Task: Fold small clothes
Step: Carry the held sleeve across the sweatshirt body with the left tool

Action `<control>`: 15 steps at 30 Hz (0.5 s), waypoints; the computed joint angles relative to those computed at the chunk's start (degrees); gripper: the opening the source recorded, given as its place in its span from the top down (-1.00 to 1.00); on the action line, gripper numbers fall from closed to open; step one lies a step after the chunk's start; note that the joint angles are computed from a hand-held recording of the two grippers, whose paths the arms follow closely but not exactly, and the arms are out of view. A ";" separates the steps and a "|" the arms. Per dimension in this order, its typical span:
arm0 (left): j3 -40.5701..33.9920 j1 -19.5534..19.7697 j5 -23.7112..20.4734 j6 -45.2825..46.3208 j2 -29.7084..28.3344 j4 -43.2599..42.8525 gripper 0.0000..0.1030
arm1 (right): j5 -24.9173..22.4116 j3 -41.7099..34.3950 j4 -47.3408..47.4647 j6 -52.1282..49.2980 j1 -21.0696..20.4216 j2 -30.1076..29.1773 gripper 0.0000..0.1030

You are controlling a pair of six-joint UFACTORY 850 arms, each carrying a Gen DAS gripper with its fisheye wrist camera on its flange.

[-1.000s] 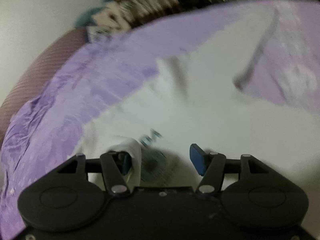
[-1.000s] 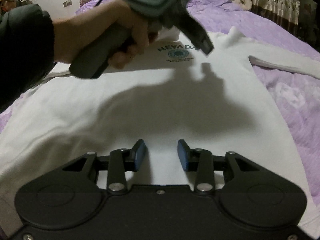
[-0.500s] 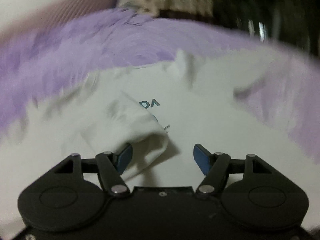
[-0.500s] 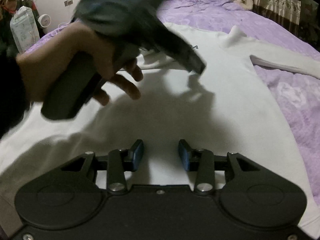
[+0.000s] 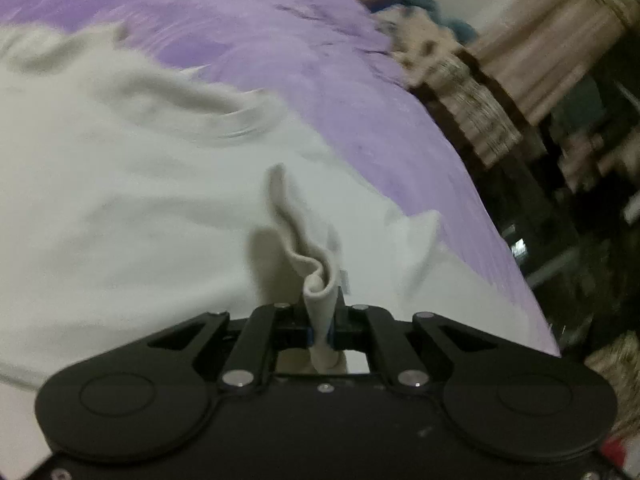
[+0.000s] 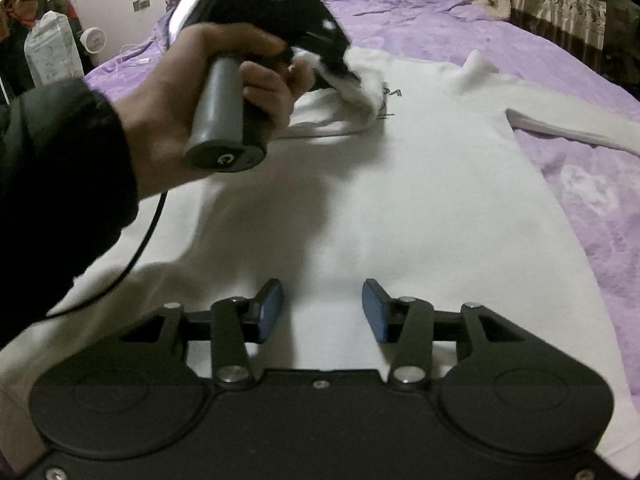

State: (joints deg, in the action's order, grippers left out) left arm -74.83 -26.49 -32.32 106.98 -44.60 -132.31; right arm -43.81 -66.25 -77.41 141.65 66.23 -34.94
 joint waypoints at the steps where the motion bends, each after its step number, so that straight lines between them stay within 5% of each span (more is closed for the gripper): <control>1: -0.43 -0.52 0.29 1.94 0.00 -0.26 0.92 | -0.06 -0.22 0.10 -0.08 0.12 -0.11 0.17; 7: -5.58 -4.68 7.62 12.95 -1.32 4.21 0.92 | 0.41 0.41 -0.97 1.24 0.14 0.30 0.14; 11: -14.11 -9.21 21.15 6.61 -5.97 20.25 0.87 | 0.33 0.17 -0.71 0.61 0.23 0.15 0.10; 15: -18.33 -11.31 25.45 -8.56 -9.88 41.83 0.19 | 0.59 0.20 -1.00 0.52 0.17 0.07 0.06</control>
